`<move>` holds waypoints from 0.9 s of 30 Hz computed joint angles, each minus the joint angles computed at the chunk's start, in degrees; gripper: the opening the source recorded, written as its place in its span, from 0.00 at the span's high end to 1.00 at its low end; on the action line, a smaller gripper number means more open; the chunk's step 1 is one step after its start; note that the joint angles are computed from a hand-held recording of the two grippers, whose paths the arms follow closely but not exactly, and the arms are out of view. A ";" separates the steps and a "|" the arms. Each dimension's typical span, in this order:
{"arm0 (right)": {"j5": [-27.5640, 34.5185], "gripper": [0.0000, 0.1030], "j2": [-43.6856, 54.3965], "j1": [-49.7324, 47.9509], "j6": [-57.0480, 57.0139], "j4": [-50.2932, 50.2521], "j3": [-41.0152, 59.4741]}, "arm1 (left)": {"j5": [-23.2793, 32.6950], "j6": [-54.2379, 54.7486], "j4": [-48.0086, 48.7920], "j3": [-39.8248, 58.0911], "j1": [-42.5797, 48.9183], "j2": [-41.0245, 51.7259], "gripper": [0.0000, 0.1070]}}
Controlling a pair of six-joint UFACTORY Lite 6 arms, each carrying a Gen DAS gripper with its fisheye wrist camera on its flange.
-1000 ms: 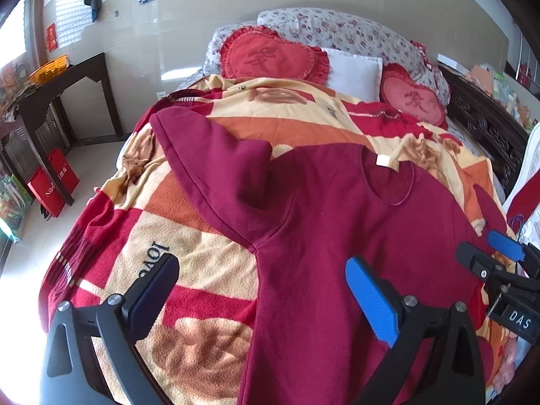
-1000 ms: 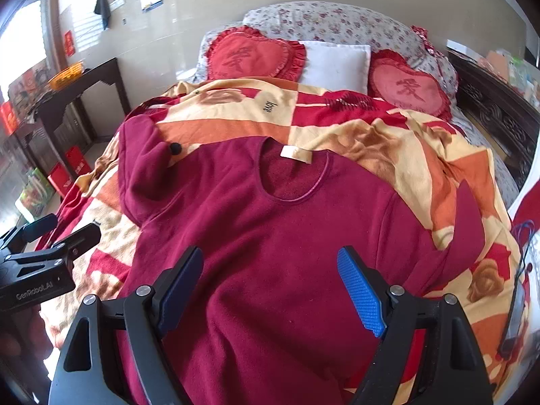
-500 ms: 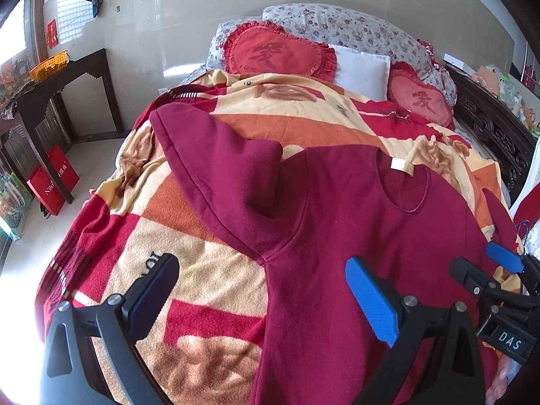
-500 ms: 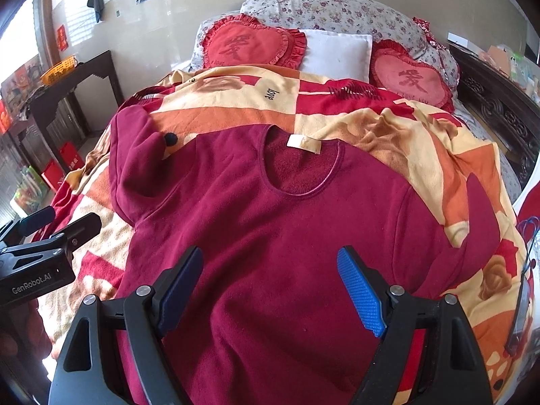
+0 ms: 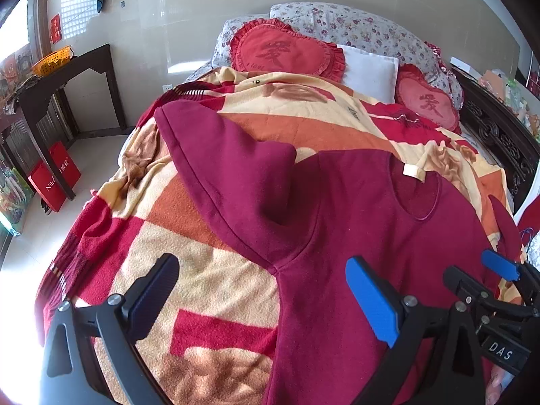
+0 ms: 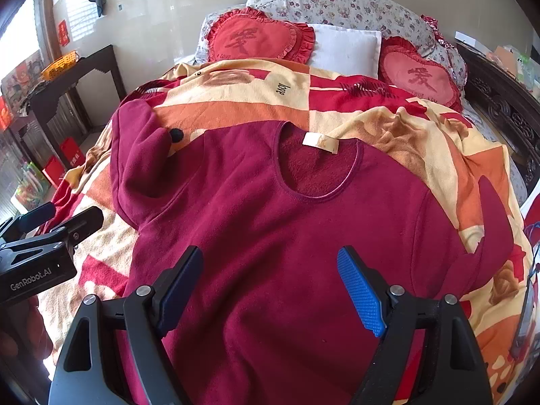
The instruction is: Fold small clothes
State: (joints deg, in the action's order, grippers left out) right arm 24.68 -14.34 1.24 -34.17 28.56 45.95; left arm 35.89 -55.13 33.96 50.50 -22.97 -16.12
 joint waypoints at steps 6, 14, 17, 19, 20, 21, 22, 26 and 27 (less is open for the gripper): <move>-0.75 0.35 1.42 0.61 0.82 -0.36 0.45 | -2.45 4.07 -2.93 -0.33 3.41 0.89 0.05; 0.74 0.35 4.12 -1.29 -3.42 3.15 1.09 | -11.68 37.70 -32.59 6.65 25.11 8.81 0.05; 1.62 0.35 4.62 -1.94 -5.64 5.19 1.29 | -12.92 50.03 -44.32 16.56 33.28 18.94 0.08; 2.20 0.35 4.84 -2.26 -6.73 6.19 1.27 | -12.66 51.10 -46.01 25.44 36.85 27.53 0.14; 2.41 0.35 4.92 -2.36 -7.30 6.72 1.19 | -11.73 52.58 -48.07 29.34 38.12 31.12 0.17; 2.58 0.35 5.08 -2.56 -8.22 7.48 1.03 | -10.45 53.69 -49.92 34.38 39.42 35.74 0.18; 2.69 0.35 5.26 -2.70 -8.70 7.84 0.96 | -9.40 53.71 -50.65 38.87 40.32 39.85 0.20; 2.96 0.35 7.87 -3.79 -10.73 9.33 1.64 | -5.31 45.79 -44.83 57.42 41.17 56.20 0.27; 3.00 0.35 8.87 -4.37 -11.55 9.92 1.99 | -3.85 43.50 -43.27 62.04 41.29 60.14 0.33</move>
State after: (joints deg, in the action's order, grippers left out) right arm 27.68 -5.47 -3.13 -45.72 38.47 47.95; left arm 32.03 -11.63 -9.31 112.54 18.33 44.02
